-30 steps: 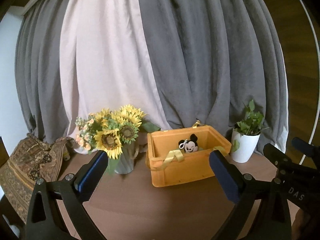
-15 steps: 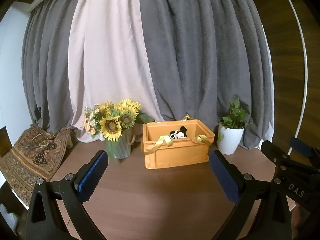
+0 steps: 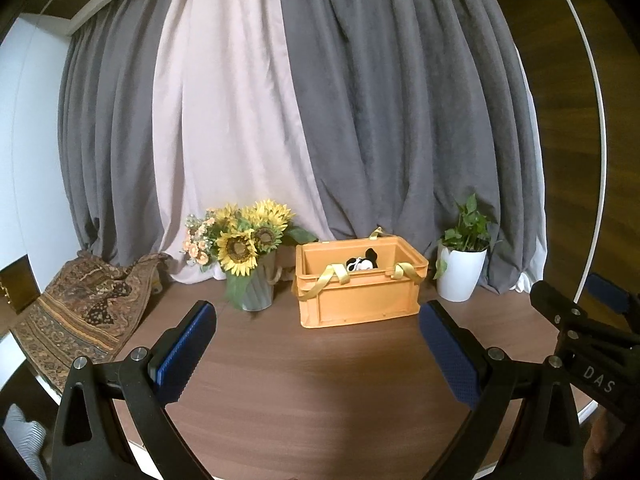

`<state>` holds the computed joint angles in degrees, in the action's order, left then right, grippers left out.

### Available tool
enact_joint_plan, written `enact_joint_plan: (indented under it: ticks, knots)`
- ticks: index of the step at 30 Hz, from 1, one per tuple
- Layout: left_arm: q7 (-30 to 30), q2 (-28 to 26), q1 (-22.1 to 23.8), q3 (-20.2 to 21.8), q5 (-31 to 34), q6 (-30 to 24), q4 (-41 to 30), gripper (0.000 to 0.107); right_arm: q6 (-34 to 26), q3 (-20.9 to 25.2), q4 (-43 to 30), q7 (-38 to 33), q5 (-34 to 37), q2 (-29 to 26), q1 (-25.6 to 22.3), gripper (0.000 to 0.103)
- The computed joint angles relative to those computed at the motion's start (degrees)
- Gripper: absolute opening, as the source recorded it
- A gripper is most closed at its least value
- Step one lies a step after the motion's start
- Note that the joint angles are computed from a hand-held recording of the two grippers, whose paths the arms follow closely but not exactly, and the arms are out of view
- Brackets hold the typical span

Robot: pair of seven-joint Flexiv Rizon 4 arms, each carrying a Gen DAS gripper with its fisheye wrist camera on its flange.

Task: Organize soft objects

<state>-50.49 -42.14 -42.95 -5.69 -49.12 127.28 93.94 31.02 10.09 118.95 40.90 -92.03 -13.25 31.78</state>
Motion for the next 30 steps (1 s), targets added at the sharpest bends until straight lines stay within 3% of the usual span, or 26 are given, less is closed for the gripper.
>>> enact_joint_plan:
  ticks: [30]
  knots:
    - [-0.03,0.83,-0.17,-1.16,-0.16,2.22,1.55,0.103,-0.61,1.05,1.83,1.03,-0.35,1.73,0.1,0.088]
